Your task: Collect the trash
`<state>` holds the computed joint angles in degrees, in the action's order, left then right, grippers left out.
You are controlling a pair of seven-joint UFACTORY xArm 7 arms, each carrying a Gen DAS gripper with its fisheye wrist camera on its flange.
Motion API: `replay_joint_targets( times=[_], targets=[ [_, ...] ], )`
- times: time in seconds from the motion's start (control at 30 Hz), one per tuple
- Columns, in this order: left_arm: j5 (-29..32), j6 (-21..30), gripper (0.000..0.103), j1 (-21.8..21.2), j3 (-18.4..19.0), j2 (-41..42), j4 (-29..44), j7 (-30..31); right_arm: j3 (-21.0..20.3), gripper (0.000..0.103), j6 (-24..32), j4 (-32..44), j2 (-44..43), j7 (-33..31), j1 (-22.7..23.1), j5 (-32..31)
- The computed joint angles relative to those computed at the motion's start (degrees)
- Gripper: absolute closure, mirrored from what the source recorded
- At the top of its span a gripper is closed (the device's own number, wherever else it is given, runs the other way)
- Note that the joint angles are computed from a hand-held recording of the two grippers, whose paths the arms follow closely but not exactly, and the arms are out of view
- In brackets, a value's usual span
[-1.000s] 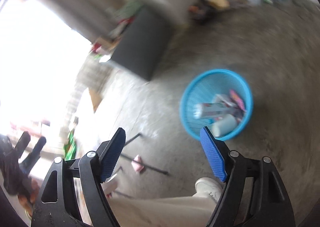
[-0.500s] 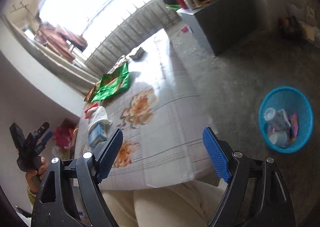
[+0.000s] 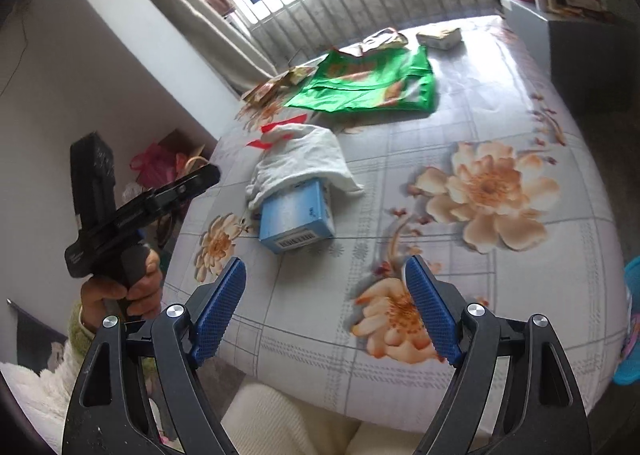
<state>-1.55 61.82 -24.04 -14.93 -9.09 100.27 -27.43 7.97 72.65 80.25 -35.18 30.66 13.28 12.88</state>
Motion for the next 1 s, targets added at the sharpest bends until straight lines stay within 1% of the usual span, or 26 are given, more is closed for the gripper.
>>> replay_joint_targets(
  times=[0.07,0.13,0.17,0.2,0.27,0.3,0.33,0.37,0.47,0.5,0.53,0.6,0.73,0.8,0.9,0.97,1.0],
  targets=[
    [-1.92,-1.17,0.028,0.46,1.08,0.95,-0.48,-0.02,0.54,0.025,-1.13,1.51,3.09,-2.36,0.88,-0.24],
    [-3.64,-1.19,0.033,0.95,1.91,2.6,0.45,-0.56,0.91,0.024,-1.87,2.97,6.01,-3.93,1.35,-0.6],
    [-5.07,-1.35,0.036,1.08,2.42,3.6,1.06,0.18,0.88,0.024,-2.13,3.8,7.61,-4.92,1.76,-0.46],
    [-5.12,-0.99,0.038,1.21,2.56,4.64,1.92,0.26,0.97,0.024,-2.58,4.62,9.45,-5.9,2.18,-0.3],
    [-4.16,0.19,0.048,1.41,2.73,7.07,3.95,-0.19,1.32,0.024,-2.86,6.11,12.53,-7.33,2.59,-0.78],
    [-4.34,0.52,0.051,1.41,2.89,7.64,4.3,-0.15,1.42,0.024,-2.5,7.21,14.27,-8.31,2.94,-0.9],
    [-4.56,0.93,0.057,1.42,3.03,8.4,4.78,-0.15,1.54,0.023,-1.9,8.24,15.76,-9.14,3.22,-1.15],
    [-5.1,1.32,0.062,1.39,3.16,9.0,5.08,0.1,2.01,0.022,-1.18,9.42,17.46,-9.74,3.37,-2.08],
    [-6.5,2.53,0.072,1.06,3.18,9.5,5.1,0.65,3.33,0.022,0.12,11.32,20.64,-10.43,3.72,-5.52],
    [-7.11,1.62,0.072,1.02,3.23,8.63,3.72,0.89,3.54,0.026,0.35,11.44,21.07,-10.22,3.77,-6.49],
    [-7.48,1.56,0.073,0.95,3.21,8.22,3.29,1.05,3.38,0.033,0.79,11.31,21.14,-9.9,3.85,-6.49],
    [-8.43,1.97,0.073,0.89,3.21,7.47,2.68,1.58,2.37,0.033,0.17,9.59,19.58,-10.06,4.01,-4.78],
    [-9.63,3.67,0.073,-0.1,2.35,6.45,2.25,3.05,1.71,0.033,1.59,6.71,15.62,-11.07,4.08,-3.59],
    [-11.48,4.89,0.073,-0.95,1.79,5.87,2.09,3.95,1.47,0.033,2.46,3.99,11.93,-11.01,3.88,-3.28],
    [-13.38,5.6,0.073,-2.7,0.61,4.8,1.33,5.65,0.56,0.033,4.5,-0.62,5.0,-9.87,3.18,-2.12],
    [-14.54,6.07,0.073,-3.97,-0.17,4.2,0.99,6.78,0.21,0.033,7.28,-2.82,0.46,-8.2,2.04,-2.29],
    [-14.2,6.22,0.073,-4.5,-0.62,4.3,1.3,6.66,-0.05,0.033,8.83,-3.73,-1.68,-7.17,1.35,-2.36]
  ],
)
